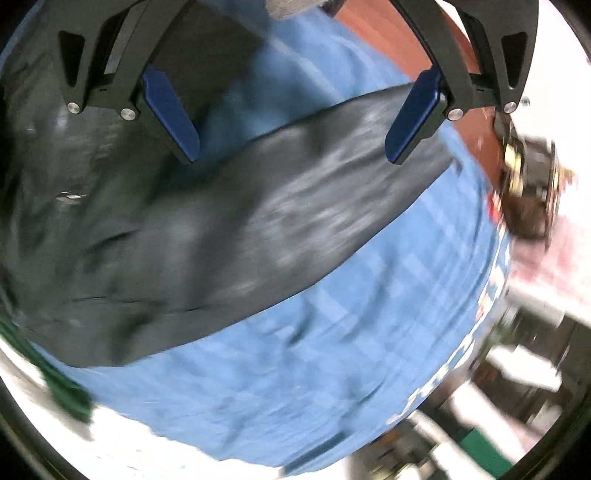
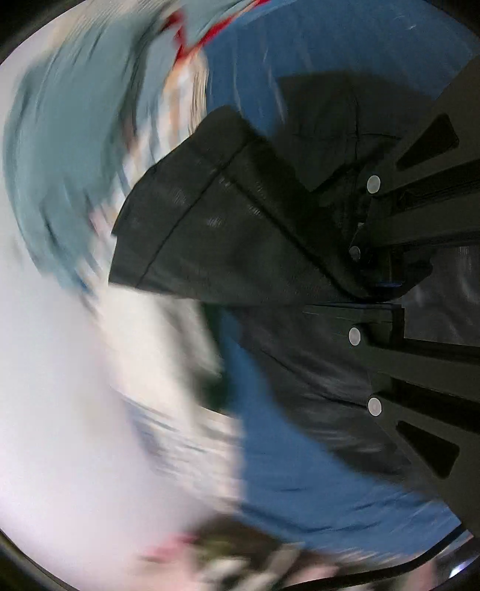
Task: Fold large clothes
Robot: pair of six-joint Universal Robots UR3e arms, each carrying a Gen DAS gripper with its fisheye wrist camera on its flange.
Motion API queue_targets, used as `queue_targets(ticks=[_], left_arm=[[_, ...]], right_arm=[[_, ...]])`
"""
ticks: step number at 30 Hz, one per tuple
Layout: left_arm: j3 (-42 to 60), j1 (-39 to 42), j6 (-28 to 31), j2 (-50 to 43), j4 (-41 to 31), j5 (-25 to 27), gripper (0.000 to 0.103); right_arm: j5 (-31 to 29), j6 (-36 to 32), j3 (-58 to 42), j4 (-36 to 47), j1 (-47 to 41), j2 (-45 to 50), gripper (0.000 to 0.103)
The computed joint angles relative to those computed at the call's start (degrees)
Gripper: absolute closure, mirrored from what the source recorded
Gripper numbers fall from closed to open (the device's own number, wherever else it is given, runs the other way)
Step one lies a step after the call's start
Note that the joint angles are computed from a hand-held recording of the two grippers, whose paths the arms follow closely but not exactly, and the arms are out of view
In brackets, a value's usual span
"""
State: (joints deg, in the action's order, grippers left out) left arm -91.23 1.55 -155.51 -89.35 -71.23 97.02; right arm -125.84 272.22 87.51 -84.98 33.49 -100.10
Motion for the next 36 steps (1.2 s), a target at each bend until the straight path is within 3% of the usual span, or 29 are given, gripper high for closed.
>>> queue_targets(ticks=[2,3,5,6,10,13,16,21,26,27,28,30,31,36], left_arm=[[-0.7,4.8,1.3,0.1,-0.6,-0.3,0.0],[-0.6,7.5,2.0,-0.1,-1.2,-0.6,0.0],[-0.5,12.5,3.1,0.6,-3.8,-2.0,0.0],[-0.1,14.3,3.4,0.7,-5.1,-2.7,0.001],[2.6,23.7,5.2,0.1,-13.6,-8.3,0.001],[4.4,28.8,5.0,-2.6,-19.9,-13.5,0.001],[5.8,33.4,3.5,-5.8,-25.2,-20.3,0.003],[6.4,39.3,-4.4,-12.5,-32.2,-33.3,0.012],[2.9,36.4,-17.2,-13.5,-22.1,-36.3,0.032],[2.4,35.6,-19.9,-13.4,-19.6,-35.6,0.045],[3.9,34.5,-23.2,-14.8,-17.4,-33.8,0.066],[5.8,33.0,-26.1,-16.2,-14.3,-32.1,0.084],[7.8,31.9,-26.6,-17.4,-12.6,-31.2,0.089],[14.5,26.3,-23.9,-20.5,-4.9,-27.9,0.095]], right_arm=[[8.0,-13.5,1.4,-13.3,-4.9,9.3,0.098],[11.2,-16.7,-0.7,-15.2,-5.7,14.2,0.093],[18.2,-21.2,-4.2,-18.1,-6.7,21.8,0.081],[21.2,-22.3,-3.5,-21.7,-7.2,22.7,0.065],[24.3,-19.3,-1.7,-28.0,-4.0,20.5,0.043],[25.6,-13.2,2.8,-32.1,-1.6,14.5,0.043],[26.6,-7.4,3.8,-29.8,0.0,10.9,0.042],[28.5,-2.6,10.4,-27.3,-0.3,3.0,0.042],[29.5,1.9,18.4,-32.6,-1.5,-0.7,0.042],[29.3,2.2,18.4,-32.8,-1.5,-0.4,0.042],[29.0,2.4,18.0,-32.7,-1.4,0.1,0.042],[28.5,2.4,17.3,-32.7,-1.2,1.0,0.042],[28.4,2.3,16.9,-32.7,-1.2,1.6,0.042],[28.2,-0.3,8.9,-25.6,-1.2,6.7,0.042]])
